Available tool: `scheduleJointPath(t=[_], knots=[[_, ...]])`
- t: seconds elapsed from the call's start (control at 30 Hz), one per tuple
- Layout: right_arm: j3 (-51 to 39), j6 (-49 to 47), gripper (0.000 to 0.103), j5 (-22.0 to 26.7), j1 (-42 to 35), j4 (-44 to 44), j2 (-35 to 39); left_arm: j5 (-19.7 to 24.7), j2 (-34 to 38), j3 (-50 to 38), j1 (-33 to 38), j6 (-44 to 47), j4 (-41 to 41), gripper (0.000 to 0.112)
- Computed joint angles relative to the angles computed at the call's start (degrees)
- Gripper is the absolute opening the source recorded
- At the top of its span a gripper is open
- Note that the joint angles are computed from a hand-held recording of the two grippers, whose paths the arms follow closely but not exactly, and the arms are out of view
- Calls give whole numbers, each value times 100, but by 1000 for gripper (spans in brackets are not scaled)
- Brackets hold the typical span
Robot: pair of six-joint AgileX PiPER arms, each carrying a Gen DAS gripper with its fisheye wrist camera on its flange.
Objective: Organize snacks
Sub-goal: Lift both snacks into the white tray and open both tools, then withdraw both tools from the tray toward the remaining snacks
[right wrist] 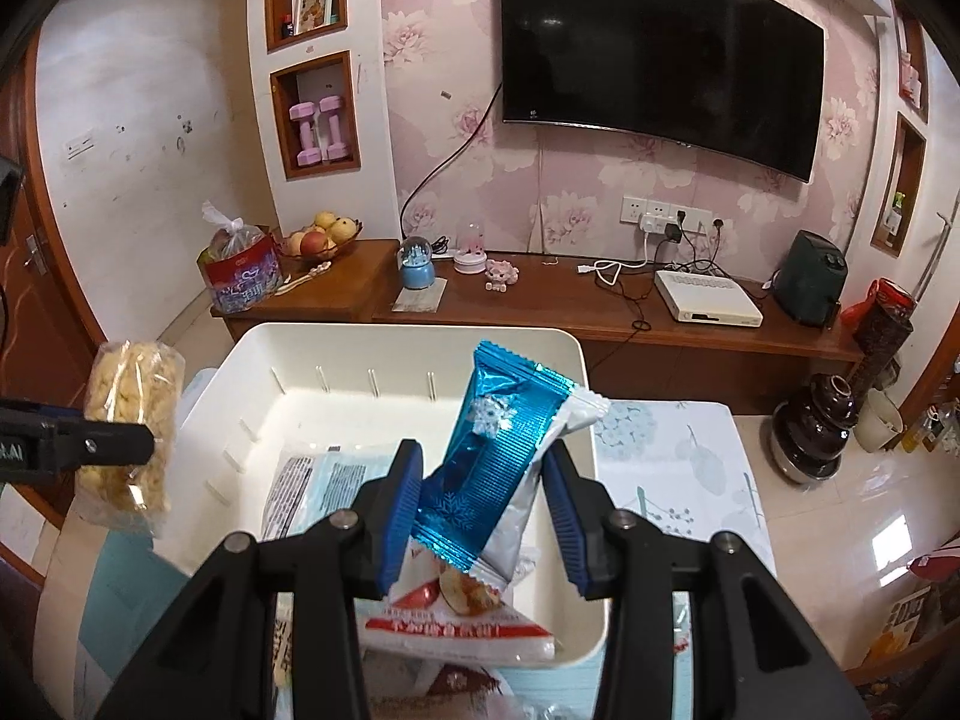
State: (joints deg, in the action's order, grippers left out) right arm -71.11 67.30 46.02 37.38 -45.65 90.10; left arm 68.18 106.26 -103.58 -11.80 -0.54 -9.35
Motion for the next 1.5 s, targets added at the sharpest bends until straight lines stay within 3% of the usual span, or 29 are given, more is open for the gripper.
scheduleJointPath(t=[0.23, 0.3, 0.37, 0.43, 0.97, 1.5], knots=[[-275, -180, 42, -72, -137, 119, 331, -163, 227, 17, 85, 105, -189, 60], [-383, -227, 48, -17, -165, 176, 443, -118, 268, -20, 90, 126, -196, 63], [-417, -195, 64, 5, -200, 218, 479, -138, 285, -40, 116, 175, -228, 64], [-415, -111, 70, 9, -219, 250, 480, -199, 260, -24, 150, 217, -277, 68], [-176, 76, 70, 311, 8, 275, -8, -294, -359, 461, -120, -254, 529, 69], [1113, 308, 70, 621, 421, 278, -1660, -125, -1691, 1591, -889, -1179, 890, 72]])
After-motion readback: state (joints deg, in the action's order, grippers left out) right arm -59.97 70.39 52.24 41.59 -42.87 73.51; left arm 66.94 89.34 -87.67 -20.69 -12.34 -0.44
